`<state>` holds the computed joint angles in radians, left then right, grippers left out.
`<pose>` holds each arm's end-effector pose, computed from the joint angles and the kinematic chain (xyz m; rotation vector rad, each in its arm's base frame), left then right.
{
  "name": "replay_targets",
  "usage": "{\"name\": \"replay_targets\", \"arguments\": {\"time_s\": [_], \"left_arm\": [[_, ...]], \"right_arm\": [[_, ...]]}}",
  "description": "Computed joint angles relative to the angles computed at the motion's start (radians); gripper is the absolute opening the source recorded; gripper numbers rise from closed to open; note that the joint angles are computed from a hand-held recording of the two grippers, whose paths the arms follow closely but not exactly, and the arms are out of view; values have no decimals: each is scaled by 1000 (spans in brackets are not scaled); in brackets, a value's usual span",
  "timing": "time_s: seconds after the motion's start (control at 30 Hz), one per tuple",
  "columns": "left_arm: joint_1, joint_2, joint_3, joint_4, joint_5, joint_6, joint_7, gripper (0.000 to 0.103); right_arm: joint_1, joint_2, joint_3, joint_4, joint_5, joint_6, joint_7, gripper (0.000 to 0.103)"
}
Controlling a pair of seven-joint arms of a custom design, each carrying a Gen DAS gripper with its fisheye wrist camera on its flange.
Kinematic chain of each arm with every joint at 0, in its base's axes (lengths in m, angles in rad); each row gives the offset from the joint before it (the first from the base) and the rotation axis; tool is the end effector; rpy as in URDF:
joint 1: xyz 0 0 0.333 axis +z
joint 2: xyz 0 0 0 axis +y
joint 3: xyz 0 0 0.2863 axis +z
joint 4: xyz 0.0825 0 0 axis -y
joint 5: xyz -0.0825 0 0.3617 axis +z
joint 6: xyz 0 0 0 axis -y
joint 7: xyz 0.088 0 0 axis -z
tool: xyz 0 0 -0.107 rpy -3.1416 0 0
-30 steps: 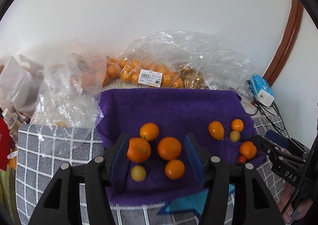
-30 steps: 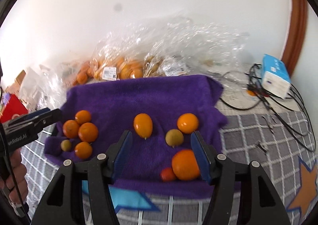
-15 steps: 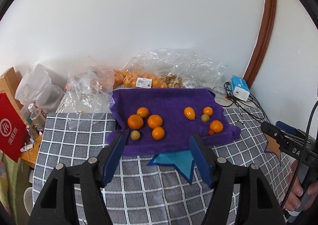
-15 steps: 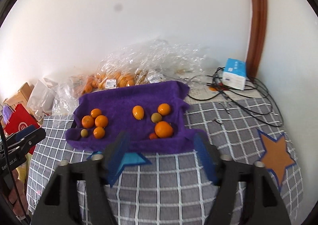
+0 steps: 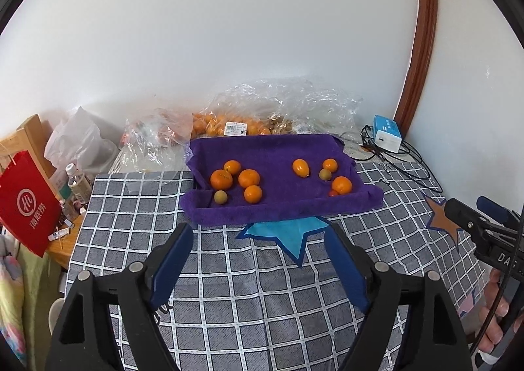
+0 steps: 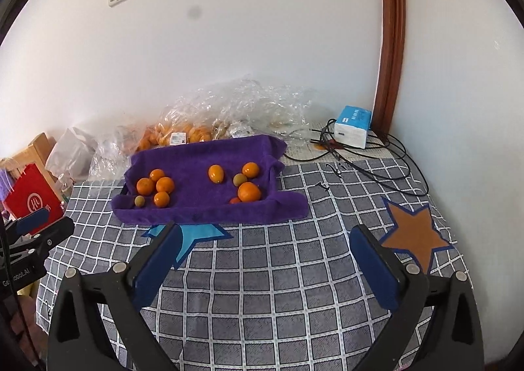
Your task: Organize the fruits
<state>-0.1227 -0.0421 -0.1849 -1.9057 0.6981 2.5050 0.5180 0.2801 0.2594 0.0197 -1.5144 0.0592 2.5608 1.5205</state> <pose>0.5458 -0.1800 0.5620 -1.9431 1.4215 -0.6958 0.6332 0.1930 0.5832 -1.9622 1.4298 -0.5630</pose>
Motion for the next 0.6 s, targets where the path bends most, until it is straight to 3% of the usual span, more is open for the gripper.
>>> {"name": "replay_targets", "arguments": {"time_s": [0.6], "left_arm": [[-21,-4,-13,5,54,-57,-50,84]], "right_arm": [[-21,-53,8,-86,48,38,-49,101]]}}
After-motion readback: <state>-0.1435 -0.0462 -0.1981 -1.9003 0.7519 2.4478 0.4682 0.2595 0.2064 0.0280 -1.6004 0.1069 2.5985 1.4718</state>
